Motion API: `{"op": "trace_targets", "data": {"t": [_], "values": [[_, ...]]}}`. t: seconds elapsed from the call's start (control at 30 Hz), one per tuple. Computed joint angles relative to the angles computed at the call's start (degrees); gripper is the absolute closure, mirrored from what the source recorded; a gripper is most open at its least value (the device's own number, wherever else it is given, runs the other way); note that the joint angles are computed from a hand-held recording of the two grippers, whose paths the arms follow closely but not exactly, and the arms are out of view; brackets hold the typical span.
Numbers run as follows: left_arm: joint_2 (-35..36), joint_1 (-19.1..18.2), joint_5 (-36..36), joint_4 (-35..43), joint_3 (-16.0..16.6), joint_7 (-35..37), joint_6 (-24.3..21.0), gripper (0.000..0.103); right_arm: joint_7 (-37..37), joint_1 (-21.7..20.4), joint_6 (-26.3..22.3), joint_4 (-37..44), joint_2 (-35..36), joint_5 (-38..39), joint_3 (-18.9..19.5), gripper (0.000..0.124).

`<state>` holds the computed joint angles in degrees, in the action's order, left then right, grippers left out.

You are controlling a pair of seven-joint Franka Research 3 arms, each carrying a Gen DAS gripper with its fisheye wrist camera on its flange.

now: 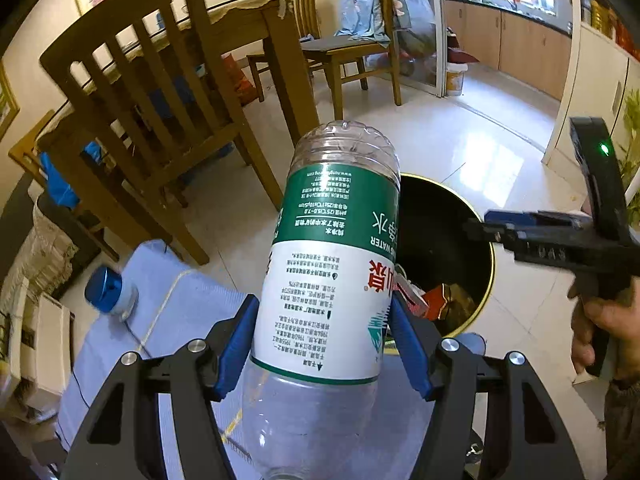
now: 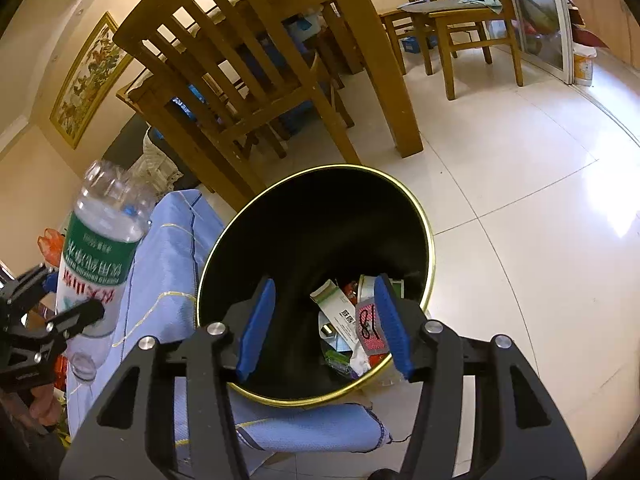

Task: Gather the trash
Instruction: 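Drop the pink card into the bin with the right gripper while the left drops the bottle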

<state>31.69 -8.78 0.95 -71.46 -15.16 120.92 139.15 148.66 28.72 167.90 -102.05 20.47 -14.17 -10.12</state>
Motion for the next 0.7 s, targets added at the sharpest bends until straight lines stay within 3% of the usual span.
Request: {"op": "trace_targets", "data": {"t": [0.1,0.17,0.3,0.47,0.7], "values": [[4.2,-3.3,3.8,6.9,1.7,-2.2,-2.8,0.036,0.3,0.1,0.2,-0.7,-0.3,0.1,-0.1,0.072],[5.5,-4.5,5.2,9.0,2.6,-4.1,-2.5,0.024,0.9,0.5,0.3,-1.1,-0.5,-0.4,-0.6,0.072],[5.4,-3.2,3.4,9.3,1.0,-3.6,-2.9,0.022,3.7,1.4,0.4,-2.2,-1.4,-2.4,-2.0,0.071],[1.2,-1.2,2.4,2.9,0.6,-2.5,0.8,0.022,4.5,0.6,-0.3,-1.6,-1.3,-3.1,-0.9,0.071],[-6.8,6.6,-2.3,-9.4,2.1,-3.9,5.7,0.02,1.0,-0.1,-1.7,3.1,1.0,-1.7,2.0,0.071]]}}
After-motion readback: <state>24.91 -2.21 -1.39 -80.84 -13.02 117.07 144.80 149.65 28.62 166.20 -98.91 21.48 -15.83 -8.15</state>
